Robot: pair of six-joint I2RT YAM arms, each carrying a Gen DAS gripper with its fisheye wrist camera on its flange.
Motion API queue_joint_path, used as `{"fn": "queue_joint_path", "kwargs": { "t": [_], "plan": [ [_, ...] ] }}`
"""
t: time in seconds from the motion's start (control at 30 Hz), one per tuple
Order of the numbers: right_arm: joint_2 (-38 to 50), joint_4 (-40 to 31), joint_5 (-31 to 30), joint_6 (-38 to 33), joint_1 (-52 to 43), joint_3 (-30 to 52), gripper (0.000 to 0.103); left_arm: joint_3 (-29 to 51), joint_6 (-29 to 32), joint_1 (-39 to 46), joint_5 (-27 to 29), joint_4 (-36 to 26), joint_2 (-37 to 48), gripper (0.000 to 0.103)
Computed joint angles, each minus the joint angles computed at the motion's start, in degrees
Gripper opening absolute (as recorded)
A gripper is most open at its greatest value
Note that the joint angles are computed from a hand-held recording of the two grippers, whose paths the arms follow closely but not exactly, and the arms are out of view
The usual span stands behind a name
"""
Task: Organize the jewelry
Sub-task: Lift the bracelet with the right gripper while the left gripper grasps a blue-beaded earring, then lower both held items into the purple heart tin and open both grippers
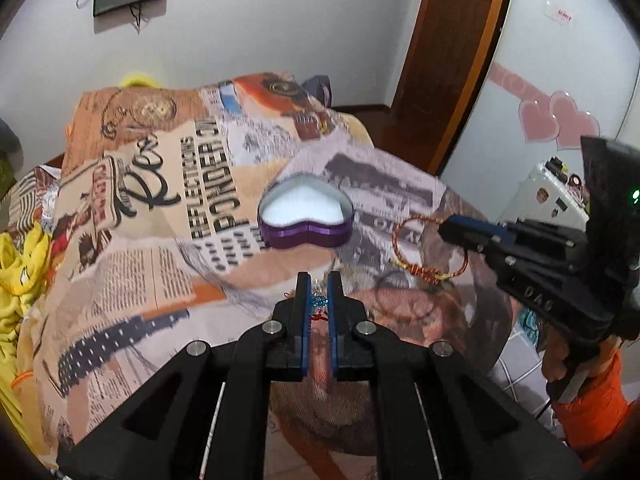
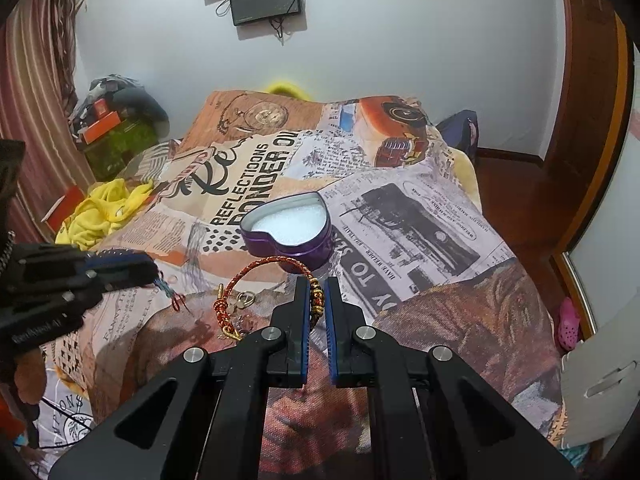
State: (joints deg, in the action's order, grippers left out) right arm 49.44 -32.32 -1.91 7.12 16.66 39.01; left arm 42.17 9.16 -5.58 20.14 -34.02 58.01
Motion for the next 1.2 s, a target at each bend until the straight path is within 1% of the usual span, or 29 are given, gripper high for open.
{"fn": "queue_joint_path", "kwargs": {
  "t": [0.17,0.43,0.77,1.1,1.2],
  "plan": [
    [1.1,1.1,-0.1,-0.8,-1.3,0.9,0.006,2.3,-0.6,0.3,0.3,1.6,0.5,0.006],
    [4.1,3.9,0.0,-1.8,-2.7,2.6,0.006,5.2,-1.4,0.6,0.3,5.1,3.9,0.006],
    [12.3,9.8,0.0,-2.9,-2.7,5.4,0.006,8.5,-2.0,0.3,-0.7,11.5,10.7,0.006],
    [21.4,13.4,0.7,-4.3,-1.1,9.2,0.006,12.0,-2.2,-0.4,-0.4,14.9,18.1,0.006],
    [24.0,13.9,0.1,-4.5,-1.2,10.5,0.006,13.6,-2.2,-0.6,0.3,15.6,20.8,0.006]
  ]
}}
